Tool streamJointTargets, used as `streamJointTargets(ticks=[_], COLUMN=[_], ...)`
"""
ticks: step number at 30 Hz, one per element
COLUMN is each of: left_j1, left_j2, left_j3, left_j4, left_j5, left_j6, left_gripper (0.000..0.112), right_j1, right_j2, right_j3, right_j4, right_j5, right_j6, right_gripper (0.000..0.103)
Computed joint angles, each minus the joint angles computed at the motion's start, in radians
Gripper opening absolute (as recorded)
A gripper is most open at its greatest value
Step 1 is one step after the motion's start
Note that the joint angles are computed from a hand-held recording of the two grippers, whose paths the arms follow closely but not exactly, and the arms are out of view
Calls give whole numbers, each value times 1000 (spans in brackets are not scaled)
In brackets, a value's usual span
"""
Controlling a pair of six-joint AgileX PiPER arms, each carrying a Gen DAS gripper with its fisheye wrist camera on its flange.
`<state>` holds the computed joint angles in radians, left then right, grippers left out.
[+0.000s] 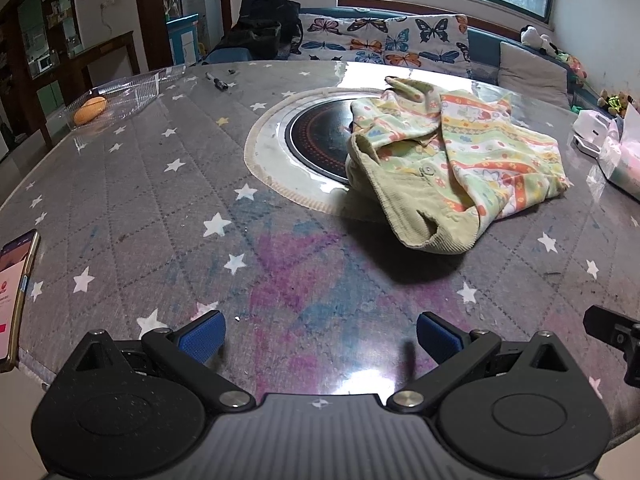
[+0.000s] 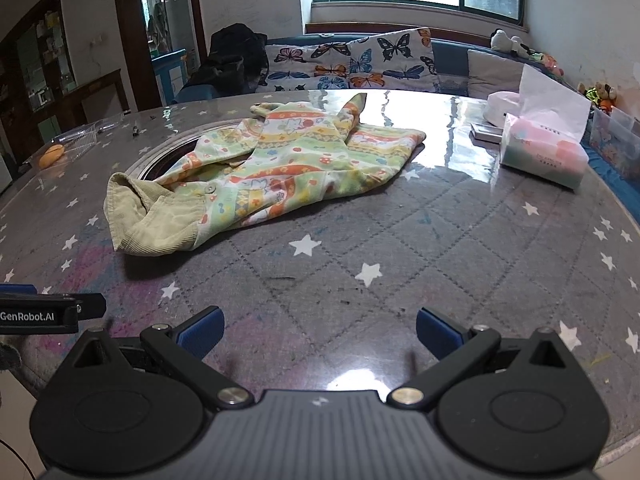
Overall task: Fold clothes
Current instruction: 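Move both grippers toward the crumpled striped shirt on the table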
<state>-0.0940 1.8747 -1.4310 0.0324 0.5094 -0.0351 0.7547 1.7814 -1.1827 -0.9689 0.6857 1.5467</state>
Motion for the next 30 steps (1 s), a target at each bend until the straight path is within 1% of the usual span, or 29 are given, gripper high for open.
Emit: streamJointTargets(ticks=[16, 28, 29, 30], left_j1=[16, 27, 33, 35], left_j2=[88, 144, 148, 151], left_j3=[-142, -236, -242, -250], left_j4=[-15, 8, -14, -17], left_j5=[74, 120, 118, 121], left_j6=[24, 0, 35, 37], left_gripper=[103, 103, 103, 103], right_j1=[-53, -85, -88, -91], right_j2=[80, 135, 139, 142], right_j3=[-111, -197, -205, -211], right_j4=[103, 182, 188, 192], right_j5=[-29, -47, -46, -46], right_j6=[-145, -271, -283, -291], right_gripper=[103, 103, 103, 103])
